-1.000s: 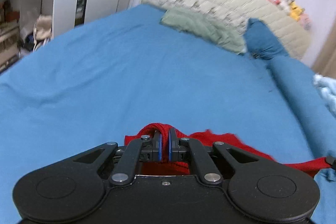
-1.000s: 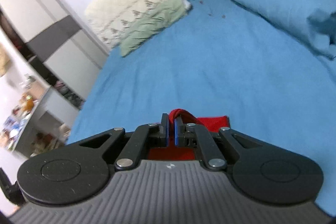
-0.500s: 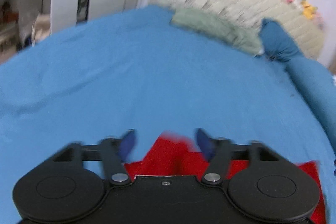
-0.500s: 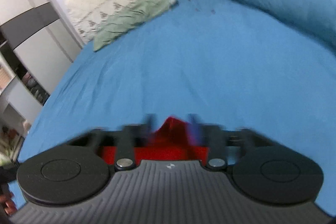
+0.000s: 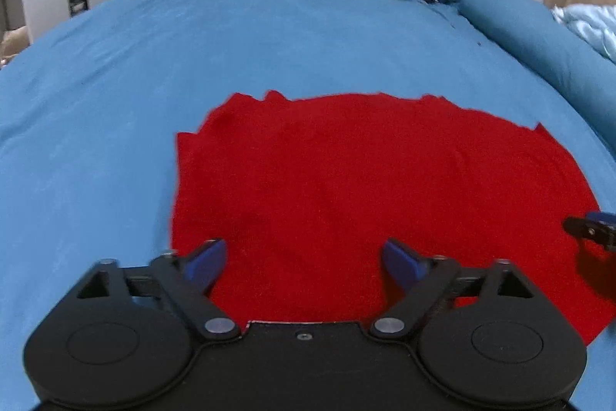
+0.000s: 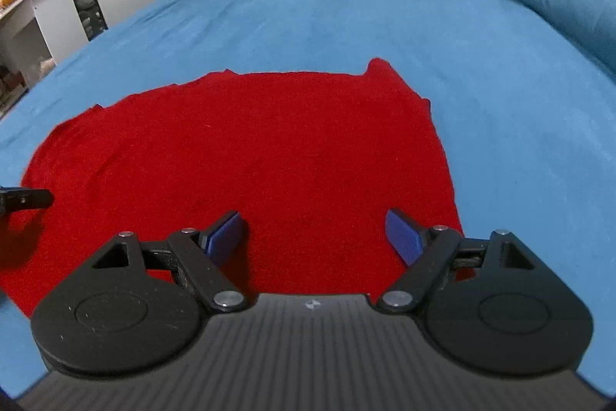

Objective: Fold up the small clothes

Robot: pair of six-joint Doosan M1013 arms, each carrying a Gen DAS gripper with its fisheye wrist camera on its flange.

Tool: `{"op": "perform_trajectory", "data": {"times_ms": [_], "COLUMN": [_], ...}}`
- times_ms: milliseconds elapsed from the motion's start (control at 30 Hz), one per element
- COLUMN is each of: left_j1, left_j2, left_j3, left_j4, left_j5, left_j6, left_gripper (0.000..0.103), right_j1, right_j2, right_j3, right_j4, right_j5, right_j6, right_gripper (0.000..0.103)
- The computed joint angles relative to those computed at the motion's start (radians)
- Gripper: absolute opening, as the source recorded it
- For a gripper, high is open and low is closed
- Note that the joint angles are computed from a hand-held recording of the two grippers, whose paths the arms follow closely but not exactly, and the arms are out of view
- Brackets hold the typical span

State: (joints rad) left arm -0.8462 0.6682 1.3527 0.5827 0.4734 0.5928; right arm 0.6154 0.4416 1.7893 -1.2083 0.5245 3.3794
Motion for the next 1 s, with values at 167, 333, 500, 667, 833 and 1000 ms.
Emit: {"op": "perform_trajectory", "data": {"times_ms": [167,333,500,667,833,1000], "left_j1": [-0.009,-0.006,-0.046,-0.083,-0.097,-0.097], "left_j2": [0.028,0.011,-0.018,-0.010,0.055,0.122], "left_j3": [-0.063,-0.053,-0.064,-0.119,-0.216,-0.295], "left_j4": [-0.100,-0.149,-0.010,-0.062,-0.180,-0.247], "left_j5": [0.113,0.117,0.209,0.174,0.202,0.298], "left_j6": [0.155,0.188,0.039,0.121,0.187,0.212], "left_gripper": [0.103,0.103,0.103,0.103,0.103,0.103], "right_j1": [0.007,0.002,0.044,0.066,0.043,0.027], "right_j2": [0.024,-0.037,-0.128,-0.172,-0.152,-0.101], "right_j3": [-0.060,-0.020,0.039,0.102,0.135,0.128], "right_j4": [0.135,0.155,0.144,0.093,0.020,-0.016], "right_j5": [0.061,0.012,0.097,0.173,0.127,0.108], "right_j6": [-0.144,-0.096,-0.132,-0.069,0.094,0.083], "right_gripper": [0.102,0.102,0.102,0.102,0.099,0.084]}}
